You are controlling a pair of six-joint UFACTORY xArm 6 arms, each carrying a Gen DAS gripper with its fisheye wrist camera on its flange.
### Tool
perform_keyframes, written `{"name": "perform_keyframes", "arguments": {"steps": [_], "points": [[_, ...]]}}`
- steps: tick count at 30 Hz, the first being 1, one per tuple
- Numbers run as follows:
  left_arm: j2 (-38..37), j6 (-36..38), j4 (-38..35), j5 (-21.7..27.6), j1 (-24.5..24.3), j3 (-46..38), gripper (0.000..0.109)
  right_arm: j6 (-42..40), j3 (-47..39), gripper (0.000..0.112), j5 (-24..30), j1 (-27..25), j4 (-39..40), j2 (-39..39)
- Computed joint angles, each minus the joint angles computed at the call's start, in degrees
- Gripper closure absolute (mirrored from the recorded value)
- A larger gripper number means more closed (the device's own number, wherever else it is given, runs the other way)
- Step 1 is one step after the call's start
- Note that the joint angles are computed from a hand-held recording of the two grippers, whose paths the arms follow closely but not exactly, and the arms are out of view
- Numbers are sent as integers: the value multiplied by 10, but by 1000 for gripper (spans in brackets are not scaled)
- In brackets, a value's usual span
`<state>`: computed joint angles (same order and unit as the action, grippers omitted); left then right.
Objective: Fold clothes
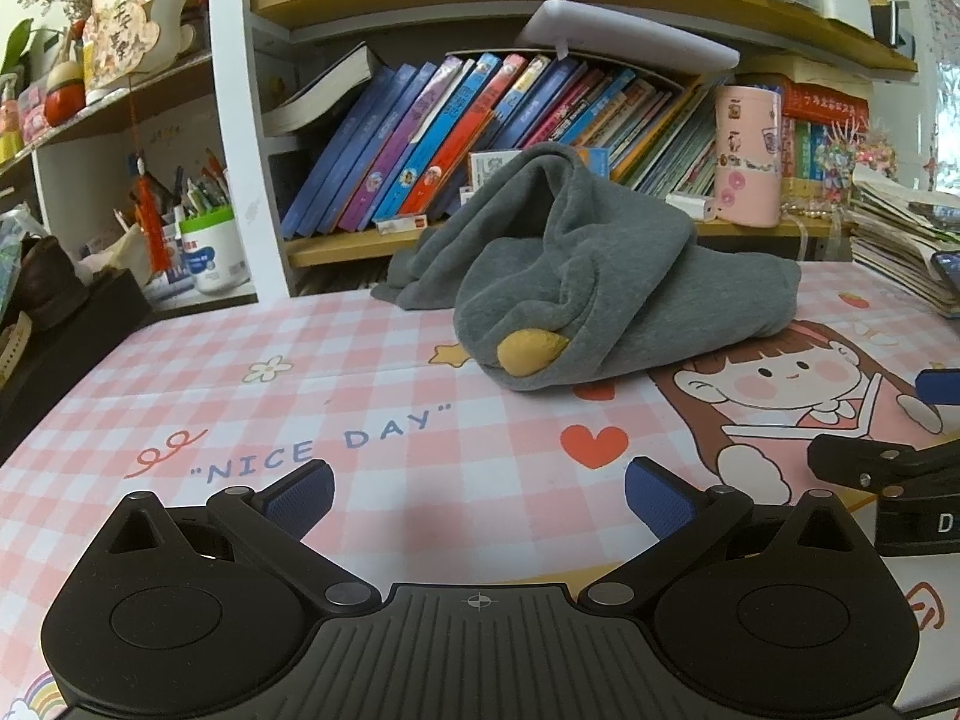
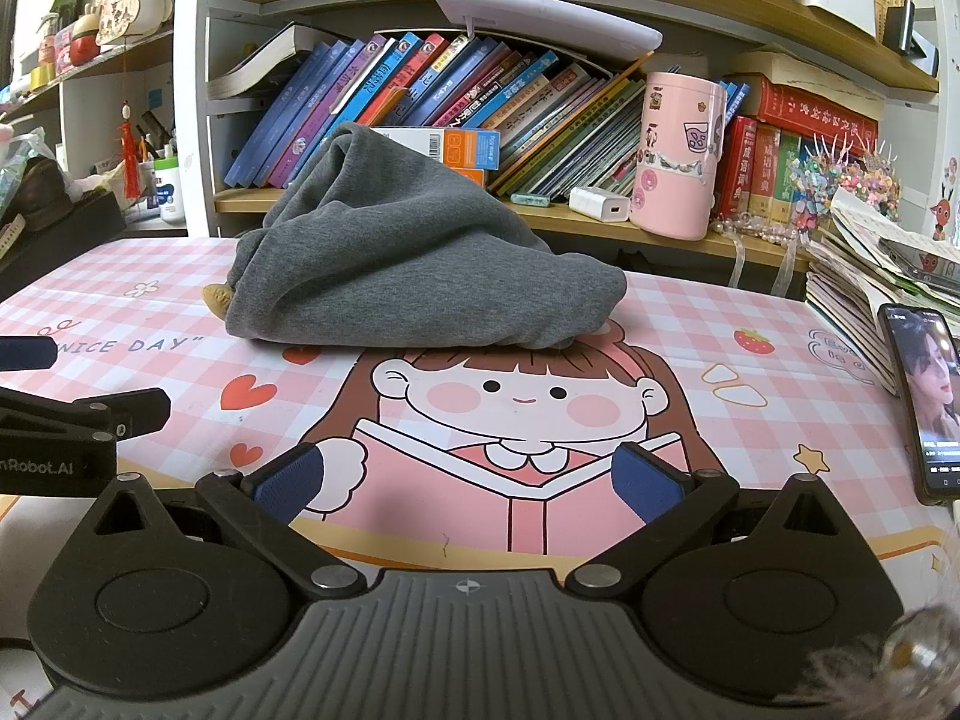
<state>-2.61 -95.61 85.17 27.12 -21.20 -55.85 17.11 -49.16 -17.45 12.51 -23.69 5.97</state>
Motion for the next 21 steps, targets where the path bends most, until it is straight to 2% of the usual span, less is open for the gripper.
{"name": "perform_keyframes", "arguments": {"steps": [21], "points": [[0,-10,-1,3,2,0,6,3,0,9,0,-1,-4,0]]}}
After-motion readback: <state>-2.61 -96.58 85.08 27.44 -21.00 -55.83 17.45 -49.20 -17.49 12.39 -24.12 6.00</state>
